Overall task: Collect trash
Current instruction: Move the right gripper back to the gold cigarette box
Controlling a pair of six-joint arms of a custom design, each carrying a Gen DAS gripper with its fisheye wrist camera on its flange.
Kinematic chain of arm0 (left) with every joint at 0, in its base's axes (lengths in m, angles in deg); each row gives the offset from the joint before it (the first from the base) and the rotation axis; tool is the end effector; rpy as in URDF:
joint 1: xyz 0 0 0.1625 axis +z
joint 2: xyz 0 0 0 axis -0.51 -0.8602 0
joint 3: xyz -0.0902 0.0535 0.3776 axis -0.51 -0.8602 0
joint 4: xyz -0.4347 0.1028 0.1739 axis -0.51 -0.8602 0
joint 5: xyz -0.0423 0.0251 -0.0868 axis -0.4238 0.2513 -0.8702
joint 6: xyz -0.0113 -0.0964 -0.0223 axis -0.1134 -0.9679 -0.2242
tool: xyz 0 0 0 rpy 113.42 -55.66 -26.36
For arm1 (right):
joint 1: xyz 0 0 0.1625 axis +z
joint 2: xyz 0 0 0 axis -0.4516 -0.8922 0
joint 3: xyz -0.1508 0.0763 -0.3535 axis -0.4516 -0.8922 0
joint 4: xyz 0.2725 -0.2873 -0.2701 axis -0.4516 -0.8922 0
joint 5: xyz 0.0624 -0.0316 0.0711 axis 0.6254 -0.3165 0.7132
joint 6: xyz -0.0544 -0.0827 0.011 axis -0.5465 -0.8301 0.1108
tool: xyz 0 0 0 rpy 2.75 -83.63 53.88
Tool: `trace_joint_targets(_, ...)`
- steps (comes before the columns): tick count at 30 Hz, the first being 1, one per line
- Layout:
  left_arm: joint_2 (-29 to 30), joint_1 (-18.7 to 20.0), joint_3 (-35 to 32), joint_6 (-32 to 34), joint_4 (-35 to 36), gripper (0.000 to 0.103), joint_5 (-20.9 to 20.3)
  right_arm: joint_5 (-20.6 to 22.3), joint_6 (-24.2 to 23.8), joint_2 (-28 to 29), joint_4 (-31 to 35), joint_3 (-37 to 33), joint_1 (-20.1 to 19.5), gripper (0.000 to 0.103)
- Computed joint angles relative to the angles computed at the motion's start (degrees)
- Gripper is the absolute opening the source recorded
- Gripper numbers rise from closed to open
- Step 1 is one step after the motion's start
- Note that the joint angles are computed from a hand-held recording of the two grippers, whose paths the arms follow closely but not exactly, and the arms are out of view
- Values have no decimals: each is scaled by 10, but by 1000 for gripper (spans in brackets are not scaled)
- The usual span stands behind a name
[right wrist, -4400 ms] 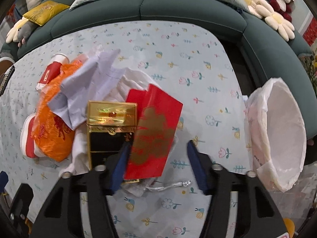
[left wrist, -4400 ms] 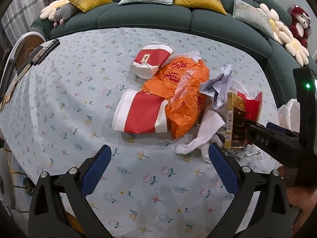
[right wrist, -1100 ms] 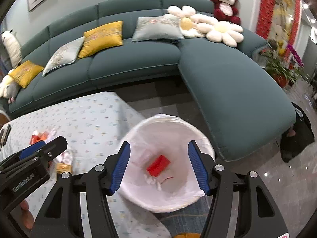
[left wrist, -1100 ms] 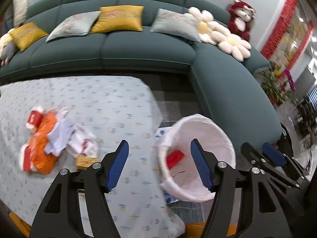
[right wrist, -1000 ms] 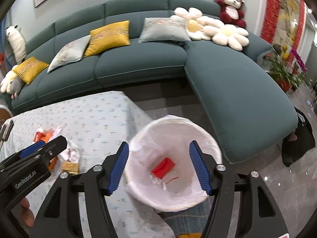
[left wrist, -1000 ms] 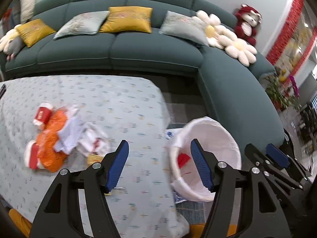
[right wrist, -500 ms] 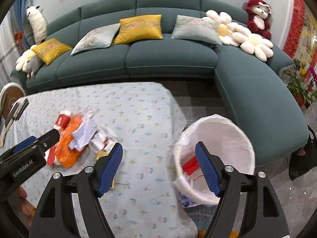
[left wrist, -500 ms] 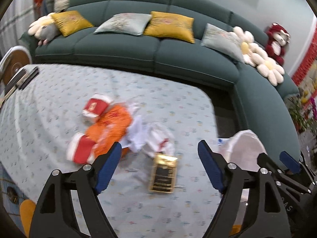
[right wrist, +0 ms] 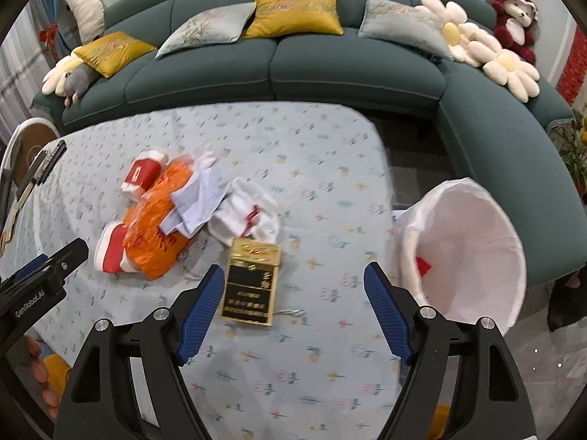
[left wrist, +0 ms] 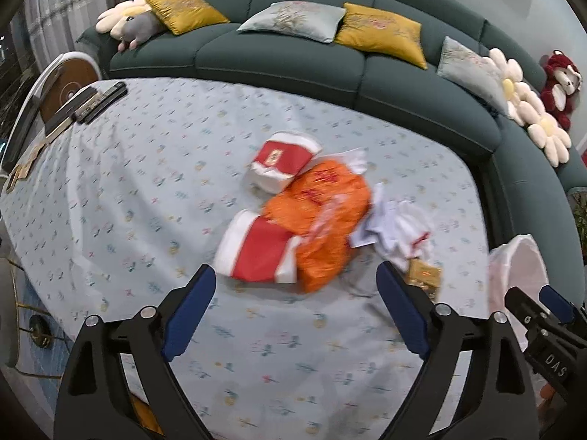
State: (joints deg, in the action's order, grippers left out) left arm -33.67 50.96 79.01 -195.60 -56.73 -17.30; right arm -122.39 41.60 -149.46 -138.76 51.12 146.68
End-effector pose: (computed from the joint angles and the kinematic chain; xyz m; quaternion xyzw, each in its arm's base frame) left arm -0.2236 -0.3007 0.2329 -0.1444 0.8415 -0.3548 0.3810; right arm 0.2913 -0.3725 0.1701 0.2409 -0.8994 0.1693 0.3231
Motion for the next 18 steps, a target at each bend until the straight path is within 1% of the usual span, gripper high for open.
trace_joint_targets(6, -53, 20, 28, 2, 23, 87, -5, 6, 14, 45, -3, -8, 0, 75)
trace_joint_targets(9, -71, 32, 38, 14, 22, 91, -3, 5, 19, 68, -5, -13, -3, 75)
trace_joint_targets(12, -86, 53, 50, 61, -3, 91, -2, 2, 23, 89, -7, -19, -7, 75)
trace_joint_targets(15, -86, 74, 58, 107, -31, 91, 0, -4, 25, 109, -10, -23, -14, 75)
trace_joint_targets(18, -81, 94, 65, 148, -58, 91, 4, -3, 38, 123, -3, -27, -24, 75)
